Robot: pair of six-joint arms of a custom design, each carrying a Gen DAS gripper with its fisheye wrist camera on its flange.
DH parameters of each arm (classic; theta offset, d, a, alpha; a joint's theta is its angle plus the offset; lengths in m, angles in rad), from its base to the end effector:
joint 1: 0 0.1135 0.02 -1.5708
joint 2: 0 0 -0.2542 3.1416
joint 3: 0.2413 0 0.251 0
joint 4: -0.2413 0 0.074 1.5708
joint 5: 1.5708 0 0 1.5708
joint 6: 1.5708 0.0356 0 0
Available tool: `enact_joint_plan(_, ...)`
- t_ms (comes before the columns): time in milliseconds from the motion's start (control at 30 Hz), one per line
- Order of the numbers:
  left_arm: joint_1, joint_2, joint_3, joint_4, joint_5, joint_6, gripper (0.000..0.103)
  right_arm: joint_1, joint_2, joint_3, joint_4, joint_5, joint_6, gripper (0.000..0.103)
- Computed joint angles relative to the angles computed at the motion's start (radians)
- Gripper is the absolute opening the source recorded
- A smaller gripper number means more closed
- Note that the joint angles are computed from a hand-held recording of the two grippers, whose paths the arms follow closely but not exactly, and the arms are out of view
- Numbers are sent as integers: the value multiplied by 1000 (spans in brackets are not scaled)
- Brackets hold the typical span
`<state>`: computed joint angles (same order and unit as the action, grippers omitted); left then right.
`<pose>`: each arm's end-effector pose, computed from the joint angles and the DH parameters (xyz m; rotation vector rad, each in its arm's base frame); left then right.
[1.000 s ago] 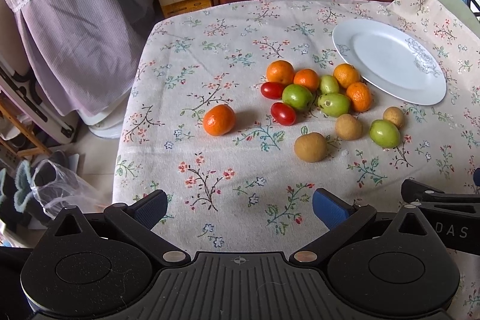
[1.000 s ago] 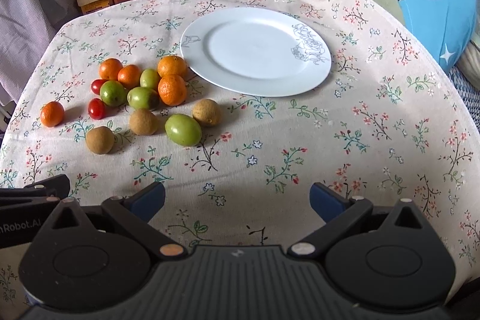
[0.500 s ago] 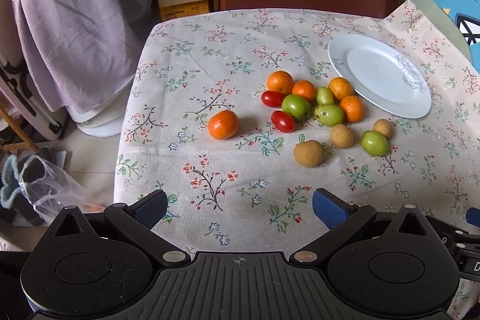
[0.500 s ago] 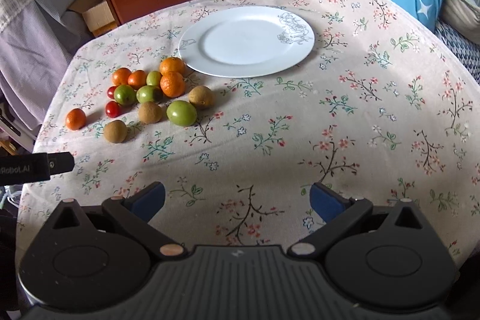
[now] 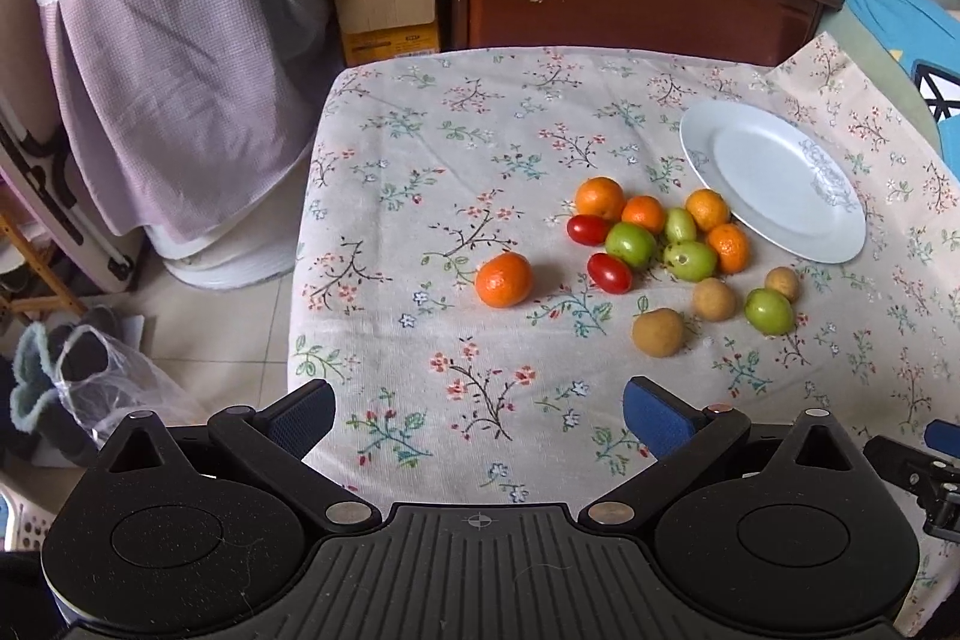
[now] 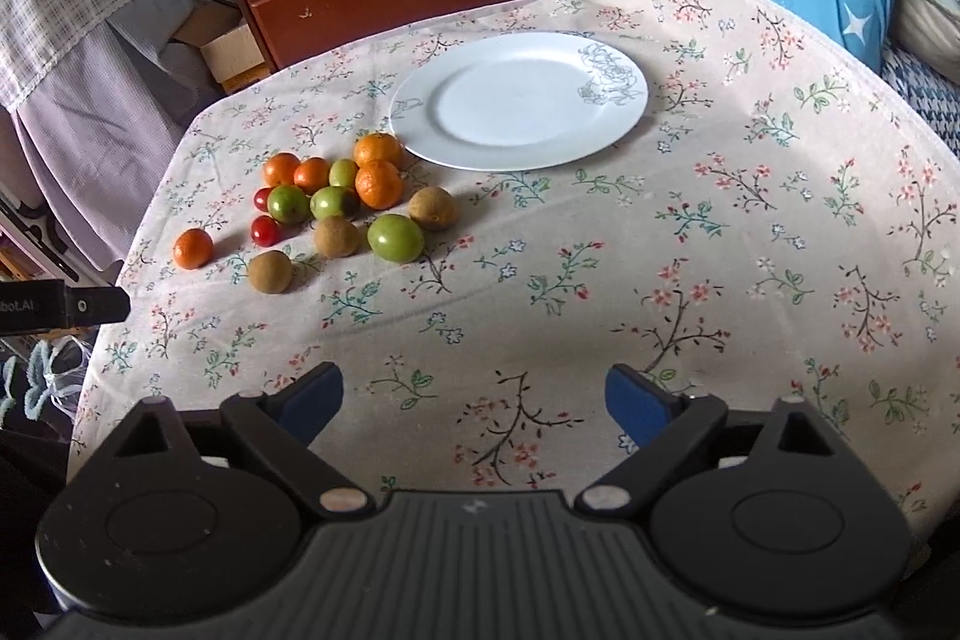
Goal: Organize fruits
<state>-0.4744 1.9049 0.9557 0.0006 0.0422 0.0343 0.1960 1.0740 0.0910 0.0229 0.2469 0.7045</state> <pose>0.3177 -0.1648 0.1014 0.6542 2.4479 -0.2300 0.1450 0.0199 0.0785 0.7200 2.3836 0.0633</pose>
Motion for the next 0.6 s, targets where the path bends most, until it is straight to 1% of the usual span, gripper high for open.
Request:
enact_joint_plan(67, -1, 13, 18, 6, -6, 29, 102, -5, 15, -2, 30, -13, 4, 89)
enact_joint_plan(200, -3, 74, 90, 20, -32, 66, 101, -18, 91, 3, 122, -40, -6, 81)
enact_joint_plan(267, 4, 107, 125, 28, -12, 68, 101, -35, 147, 13, 177, -56, -4, 79)
enact_joint_plan(400, 2, 179, 191, 34, -4, 56, 101, -97, 280, 48, 278, -107, -11, 77)
enact_joint_plan(467, -3, 214, 230, 21, -10, 49, 101, -120, 349, 77, 311, -122, -13, 75)
enact_joint_plan(600, -15, 265, 262, 60, -39, 78, 100, -148, 485, 135, 384, -149, -40, 69)
